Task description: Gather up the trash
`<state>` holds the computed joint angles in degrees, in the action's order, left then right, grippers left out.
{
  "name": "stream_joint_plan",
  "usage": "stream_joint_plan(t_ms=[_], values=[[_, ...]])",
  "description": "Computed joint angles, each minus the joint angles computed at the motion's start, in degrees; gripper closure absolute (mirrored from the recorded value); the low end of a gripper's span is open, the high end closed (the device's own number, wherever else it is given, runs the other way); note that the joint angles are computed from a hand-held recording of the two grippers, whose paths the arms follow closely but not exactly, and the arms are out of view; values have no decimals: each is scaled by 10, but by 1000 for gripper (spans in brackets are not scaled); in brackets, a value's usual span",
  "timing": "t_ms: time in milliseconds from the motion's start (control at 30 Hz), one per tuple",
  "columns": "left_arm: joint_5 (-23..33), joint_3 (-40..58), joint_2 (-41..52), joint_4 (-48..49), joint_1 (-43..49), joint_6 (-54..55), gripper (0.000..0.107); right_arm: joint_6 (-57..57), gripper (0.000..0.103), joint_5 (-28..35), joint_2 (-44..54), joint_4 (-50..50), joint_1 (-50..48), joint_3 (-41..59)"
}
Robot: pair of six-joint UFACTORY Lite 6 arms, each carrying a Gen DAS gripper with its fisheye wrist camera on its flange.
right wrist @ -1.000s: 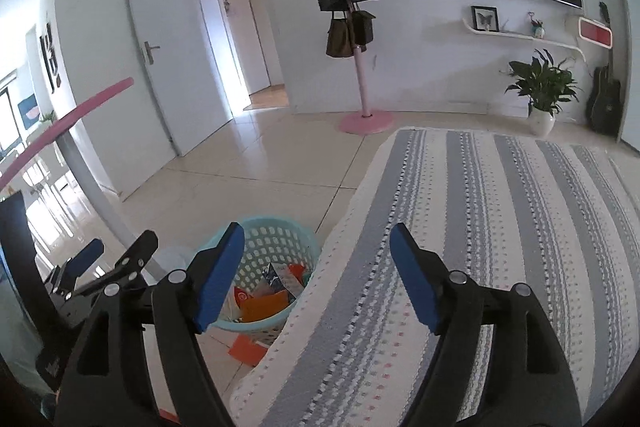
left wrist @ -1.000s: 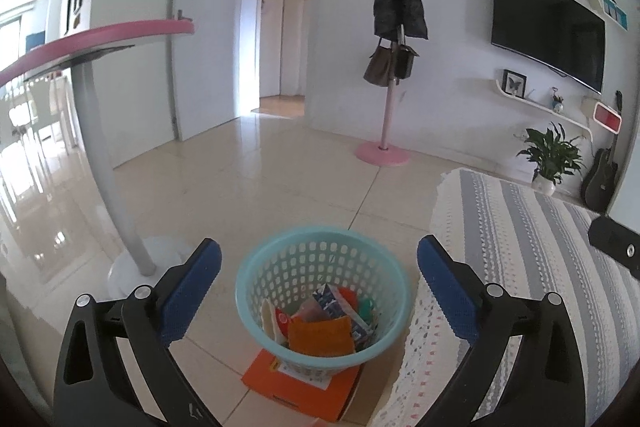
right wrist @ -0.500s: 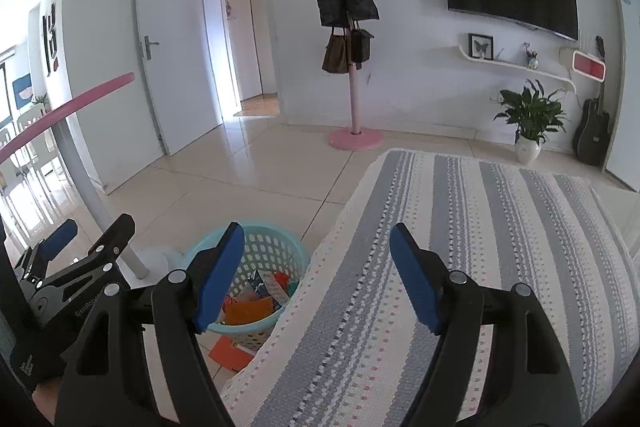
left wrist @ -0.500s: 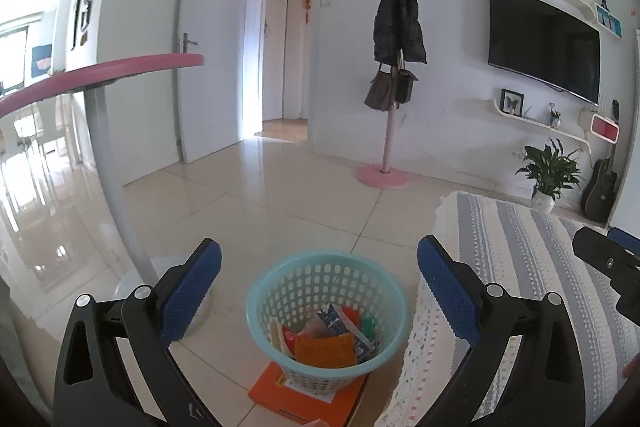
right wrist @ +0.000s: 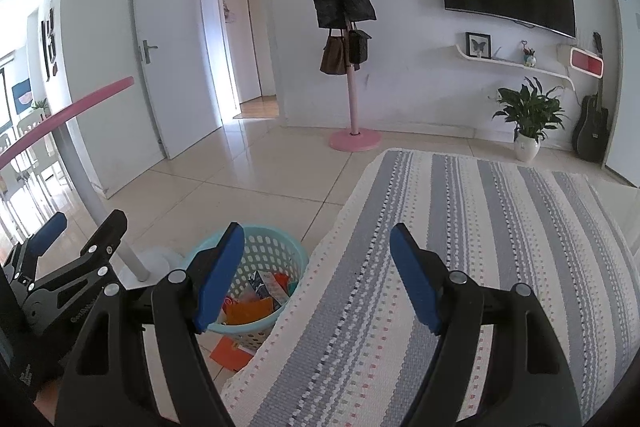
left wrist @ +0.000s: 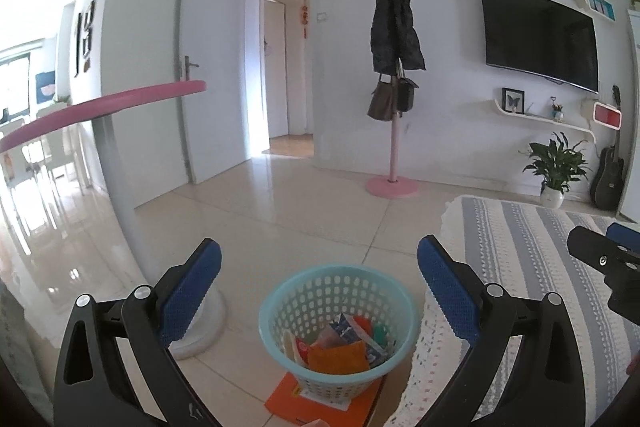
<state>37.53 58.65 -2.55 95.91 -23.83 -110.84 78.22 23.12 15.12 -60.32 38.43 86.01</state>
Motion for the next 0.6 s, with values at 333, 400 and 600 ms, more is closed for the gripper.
stream_joint_plan(t_ms=[333, 400, 600], values=[[-6, 5, 6, 3, 4, 7, 12, 26, 32, -15, -8, -18, -10, -18], [-3, 5, 7, 5, 3, 4, 12, 29, 32, -15, -9, -21, -10, -19], [-20, 18, 18, -12, 10, 21, 12, 45, 32, -15, -12, -38, -7, -28]])
